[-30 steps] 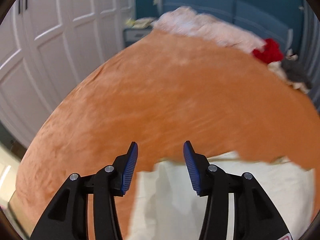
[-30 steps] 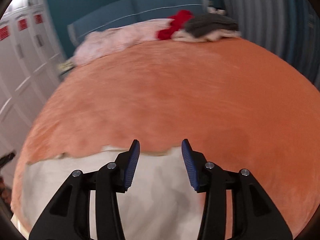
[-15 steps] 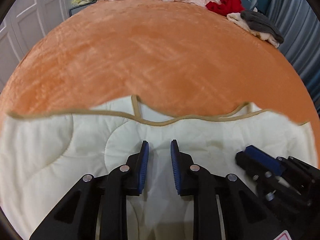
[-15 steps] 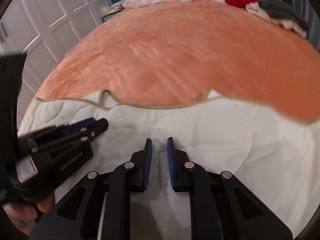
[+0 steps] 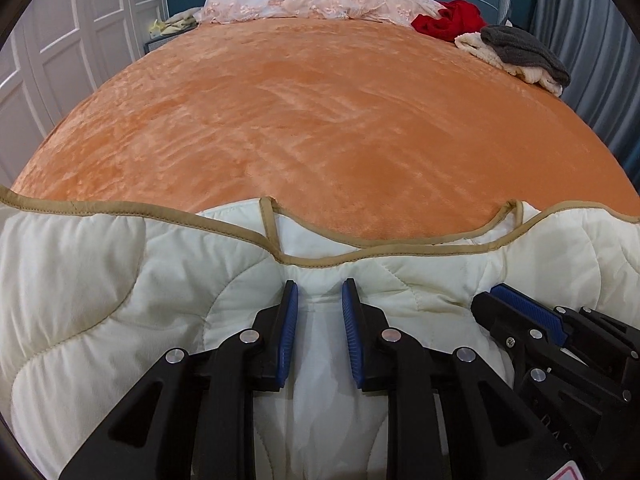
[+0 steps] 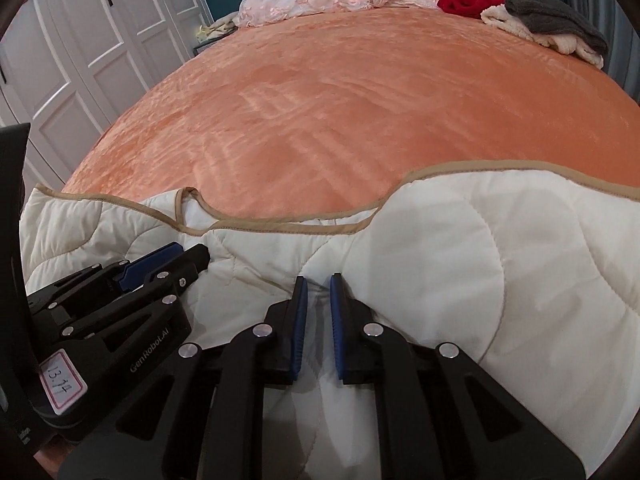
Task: Fold large clothes
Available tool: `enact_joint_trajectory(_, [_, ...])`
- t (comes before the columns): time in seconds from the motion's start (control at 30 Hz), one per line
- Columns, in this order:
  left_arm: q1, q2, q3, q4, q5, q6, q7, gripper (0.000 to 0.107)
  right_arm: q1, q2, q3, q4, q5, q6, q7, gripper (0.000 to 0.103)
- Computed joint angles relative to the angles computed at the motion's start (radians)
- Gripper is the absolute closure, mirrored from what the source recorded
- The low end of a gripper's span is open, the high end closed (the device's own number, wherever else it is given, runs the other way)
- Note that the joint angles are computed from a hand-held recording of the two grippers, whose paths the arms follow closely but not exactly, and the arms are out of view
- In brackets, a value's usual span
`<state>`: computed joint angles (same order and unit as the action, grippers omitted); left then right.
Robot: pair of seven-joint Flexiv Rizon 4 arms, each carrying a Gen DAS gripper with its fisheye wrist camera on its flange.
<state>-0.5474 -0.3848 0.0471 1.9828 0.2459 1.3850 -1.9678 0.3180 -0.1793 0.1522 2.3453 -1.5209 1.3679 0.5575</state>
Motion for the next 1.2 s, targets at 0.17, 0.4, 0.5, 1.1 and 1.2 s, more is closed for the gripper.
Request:
enact_joint_trajectory(0.17, [0.010, 0.022, -0.017, -0.010, -0.010, -0.057, 0.017, 0.085, 0.006, 0.032, 0.017, 0.015, 0.106, -0.013, -0.071, 0.093])
enact_joint_trajectory(0.4, [0.147, 0.207, -0.063, 0.150, -0.136, 0.046, 0.069, 0.079, 0.037, 0.258, 0.097, 0.120, 0.326, -0.258, -0.234, 0.090])
enact_joint_trajectory(0.5, [0.192, 0.191, -0.065, 0.146, -0.158, -0.017, 0.087, 0.079, 0.002, 0.263, 0.078, 0.175, 0.364, -0.192, -0.199, 0.091])
enact_joint_trajectory(1.1, [0.086, 0.065, 0.067, 0.047, 0.113, -0.013, -0.128, 0.079, -0.037, 0.183, 0.049, 0.168, 0.190, -0.134, -0.054, 0.091])
enact_joint_trajectory(1.2, [0.123, 0.111, 0.021, 0.056, 0.069, -0.068, -0.063, 0.078, 0.020, 0.236, 0.104, 0.154, 0.415, -0.242, -0.194, 0.087])
